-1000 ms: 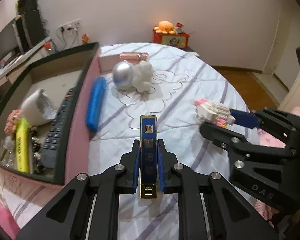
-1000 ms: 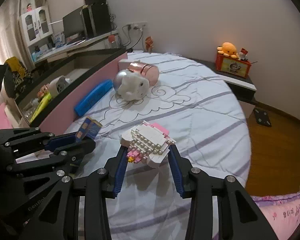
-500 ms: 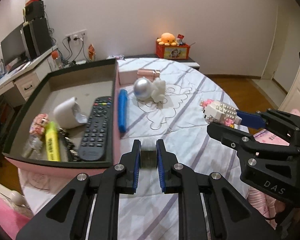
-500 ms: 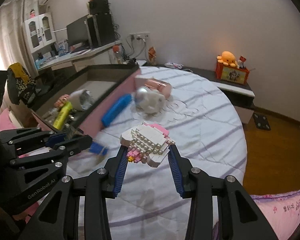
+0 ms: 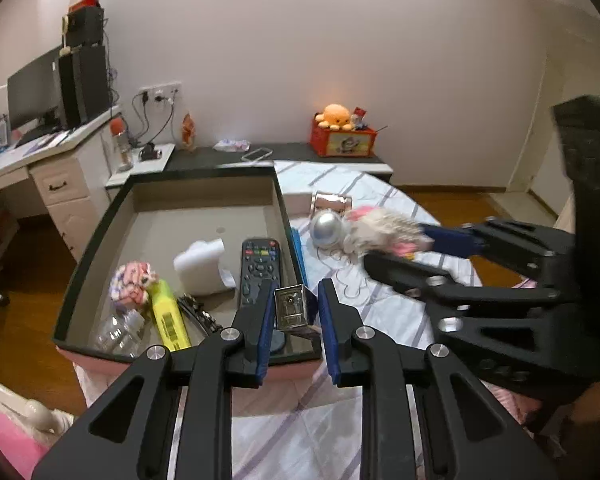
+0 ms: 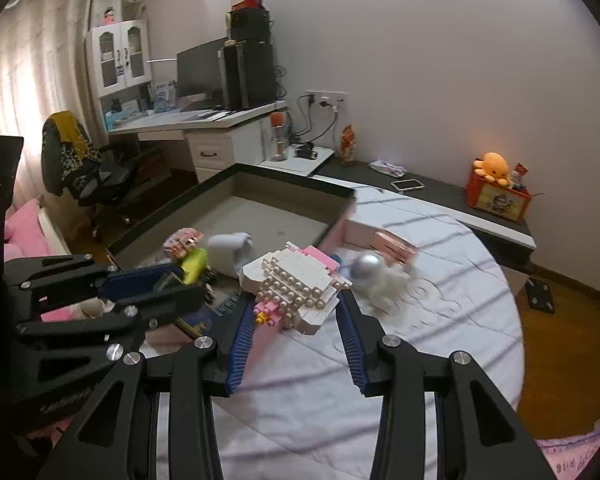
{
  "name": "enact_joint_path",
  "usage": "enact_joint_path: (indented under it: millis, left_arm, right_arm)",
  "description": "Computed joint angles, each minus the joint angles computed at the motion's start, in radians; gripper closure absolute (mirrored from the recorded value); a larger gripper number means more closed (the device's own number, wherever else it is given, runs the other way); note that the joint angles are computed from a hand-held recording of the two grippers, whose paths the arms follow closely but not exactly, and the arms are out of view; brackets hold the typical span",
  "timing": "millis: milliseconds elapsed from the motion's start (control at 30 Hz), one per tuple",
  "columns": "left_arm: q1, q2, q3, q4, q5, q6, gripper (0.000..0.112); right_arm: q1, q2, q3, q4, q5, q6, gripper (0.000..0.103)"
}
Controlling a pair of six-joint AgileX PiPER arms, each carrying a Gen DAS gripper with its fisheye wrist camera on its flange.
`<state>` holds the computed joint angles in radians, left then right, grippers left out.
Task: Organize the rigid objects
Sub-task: 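Open the left tool over the box while the right tool releases the block figure inside, then lower the right tool onto the white figure beside the silver ball and grasp it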
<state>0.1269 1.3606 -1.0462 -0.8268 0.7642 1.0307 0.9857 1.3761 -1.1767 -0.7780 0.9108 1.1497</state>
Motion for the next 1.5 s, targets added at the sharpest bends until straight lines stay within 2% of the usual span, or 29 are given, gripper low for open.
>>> enact_joint_path:
  millis: [33, 200, 500, 800, 867, 900, 933, 1000, 1067, 1167, 1233, 1267, 1367, 1500]
  left_arm:
    - [0.021, 0.008, -0.014, -0.019, 0.021, 0.019, 0.096]
    - [0.097, 0.073, -0.110, -0.048, 0.080, 0.050, 0.099]
    - [0.111, 0.279, -0.289, 0.000, 0.062, -0.002, 0.100]
    - [0.088, 0.421, -0.389, 0.127, -0.013, -0.124, 0.099]
    - [0.079, 0.424, -0.379, 0.158, -0.054, -0.148, 0.092]
    - [0.078, 0.428, -0.378, 0.166, -0.072, -0.152, 0.074]
    - [0.077, 0.428, -0.372, 0.174, -0.091, -0.158, 0.050]
    - [0.082, 0.417, -0.352, 0.169, -0.123, -0.154, 0.037]
    - [0.098, 0.407, -0.341, 0.125, -0.119, -0.108, 0.033]
    - [0.112, 0.396, -0.340, 0.129, -0.104, -0.114, 0.022]
    - [0.121, 0.380, -0.327, 0.132, -0.096, -0.115, 0.017]
    - [0.126, 0.371, -0.317, 0.128, -0.096, -0.107, 0.016]
    - [0.142, 0.329, -0.269, 0.119, -0.106, -0.077, 0.015]
    - [0.170, 0.292, -0.232, 0.102, -0.104, -0.044, 0.015]
  right_arm:
    - [-0.007, 0.020, -0.020, 0.006, -0.008, -0.012, 0.061]
    - [-0.036, 0.085, -0.088, 0.039, -0.046, -0.062, 0.061]
    - [-0.146, 0.250, -0.252, 0.186, -0.108, -0.262, 0.061]
    - [-0.243, 0.405, -0.383, 0.315, -0.130, -0.418, 0.061]
    - [-0.255, 0.436, -0.417, 0.339, -0.125, -0.447, 0.061]
    - [-0.256, 0.440, -0.421, 0.337, -0.128, -0.446, 0.061]
    - [-0.258, 0.445, -0.423, 0.331, -0.134, -0.441, 0.061]
    - [-0.256, 0.451, -0.427, 0.308, -0.137, -0.417, 0.059]
    - [-0.256, 0.446, -0.420, 0.311, -0.154, -0.416, 0.058]
    - [-0.242, 0.434, -0.415, 0.270, -0.137, -0.372, 0.045]
    - [-0.229, 0.400, -0.385, 0.234, -0.145, -0.327, 0.044]
    - [-0.221, 0.374, -0.361, 0.212, -0.148, -0.302, 0.042]
    - [-0.180, 0.263, -0.262, 0.093, -0.112, -0.165, 0.027]
    - [-0.123, 0.115, -0.129, -0.029, -0.037, -0.015, 0.025]
